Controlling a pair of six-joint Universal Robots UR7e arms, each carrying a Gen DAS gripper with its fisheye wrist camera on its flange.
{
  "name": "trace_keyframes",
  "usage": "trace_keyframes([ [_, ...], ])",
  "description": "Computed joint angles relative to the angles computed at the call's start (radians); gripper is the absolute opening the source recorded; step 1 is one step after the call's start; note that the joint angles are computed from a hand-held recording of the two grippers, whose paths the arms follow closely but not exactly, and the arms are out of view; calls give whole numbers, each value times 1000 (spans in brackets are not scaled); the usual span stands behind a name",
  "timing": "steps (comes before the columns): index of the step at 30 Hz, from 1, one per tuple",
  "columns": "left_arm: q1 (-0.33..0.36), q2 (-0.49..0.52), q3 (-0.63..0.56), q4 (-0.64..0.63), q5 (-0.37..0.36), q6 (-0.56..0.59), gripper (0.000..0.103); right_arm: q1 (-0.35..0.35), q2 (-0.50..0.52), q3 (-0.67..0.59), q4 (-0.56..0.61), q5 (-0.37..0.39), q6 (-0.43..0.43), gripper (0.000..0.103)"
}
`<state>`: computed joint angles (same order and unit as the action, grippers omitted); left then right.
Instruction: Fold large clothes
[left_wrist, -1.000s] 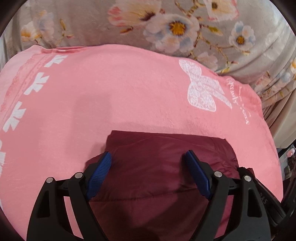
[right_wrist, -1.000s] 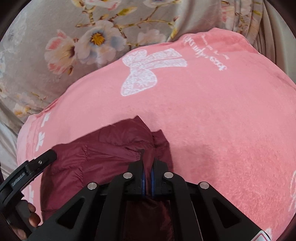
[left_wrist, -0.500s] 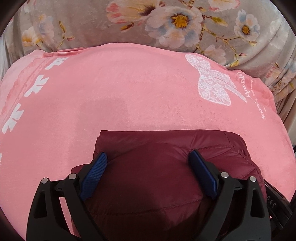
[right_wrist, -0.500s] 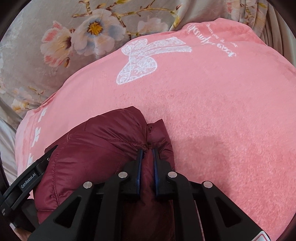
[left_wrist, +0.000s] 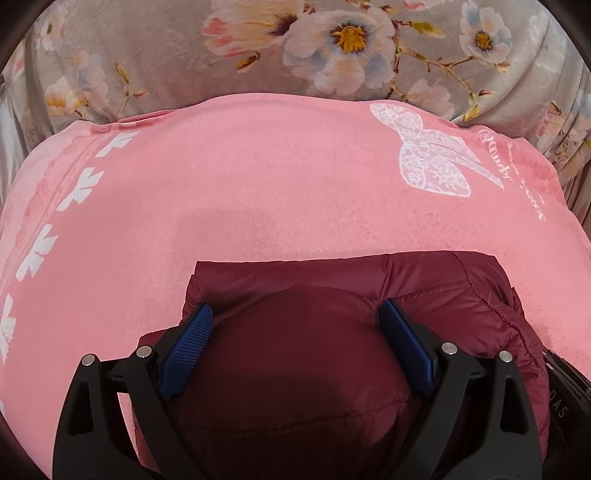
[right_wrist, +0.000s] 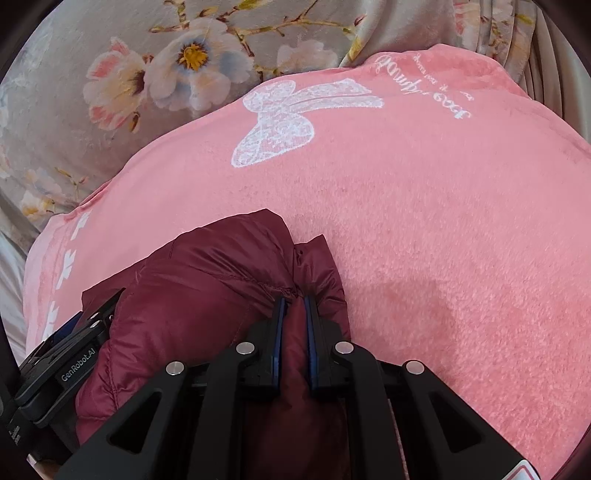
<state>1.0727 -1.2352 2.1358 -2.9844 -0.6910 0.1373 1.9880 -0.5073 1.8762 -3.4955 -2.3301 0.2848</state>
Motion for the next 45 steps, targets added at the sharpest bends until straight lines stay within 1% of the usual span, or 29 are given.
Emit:
trace_keyframes([
  [9,-4,14,-2,-4,27,11,89,0,3,-3,1,-7,-1,8],
  [14,-8,10,-6,33,37,-7,89,-1,-2,-3,20,-11,4,8],
  [16,-6,2,-6,45,30,-9,89,0,-4,-1,23,-14,2,9],
  [19,-7,2,-14,73,33,-22,89,-14,-25,21,15,37,15,10],
  [20,-9,0,-18,93,39,-28,89,-14,-30,22,25,39,21,10],
  [21,-12,-7,-18,115,39,-31,89,-18,-76,61,48,77,68,12],
  [22,-18,-29,-17,158,37,-32,89,-9,-99,86,45,80,86,20],
  [23,-27,-64,-8,195,27,-37,89,1,-115,104,35,74,93,24],
  [24,-36,-112,7,231,0,-41,89,22,-142,136,27,55,90,32],
  [25,-44,-154,15,284,-23,-59,89,39,-167,169,23,45,79,35],
  [27,-61,-251,29,433,-76,-113,89,67,-210,237,3,37,76,38],
  [28,-75,-321,46,515,-100,-152,89,76,-232,277,-1,45,84,40],
  [30,-97,-410,79,616,-116,-209,89,83,-256,329,10,70,114,40],
  [33,-117,-496,124,736,-103,-314,89,85,-259,366,54,110,149,40],
  [35,-110,-536,141,785,-129,-367,89,97,-239,363,73,95,165,40],
  [36,-106,-554,147,805,-149,-390,89,106,-228,366,66,89,177,35],
  [37,-103,-581,159,826,-168,-410,89,112,-223,374,47,100,187,24],
  [39,-107,-604,169,856,-167,-420,89,138,-221,384,40,99,216,13],
  [40,-114,-616,180,870,-150,-411,89,161,-221,387,49,83,233,11],
  [42,-129,-633,199,891,-86,-388,90,203,-220,401,62,66,280,9],
  [44,-127,-643,202,910,-57,-376,90,238,-217,416,65,50,322,8],
  [45,-116,-650,199,913,-61,-359,91,255,-209,428,51,44,343,8],
])
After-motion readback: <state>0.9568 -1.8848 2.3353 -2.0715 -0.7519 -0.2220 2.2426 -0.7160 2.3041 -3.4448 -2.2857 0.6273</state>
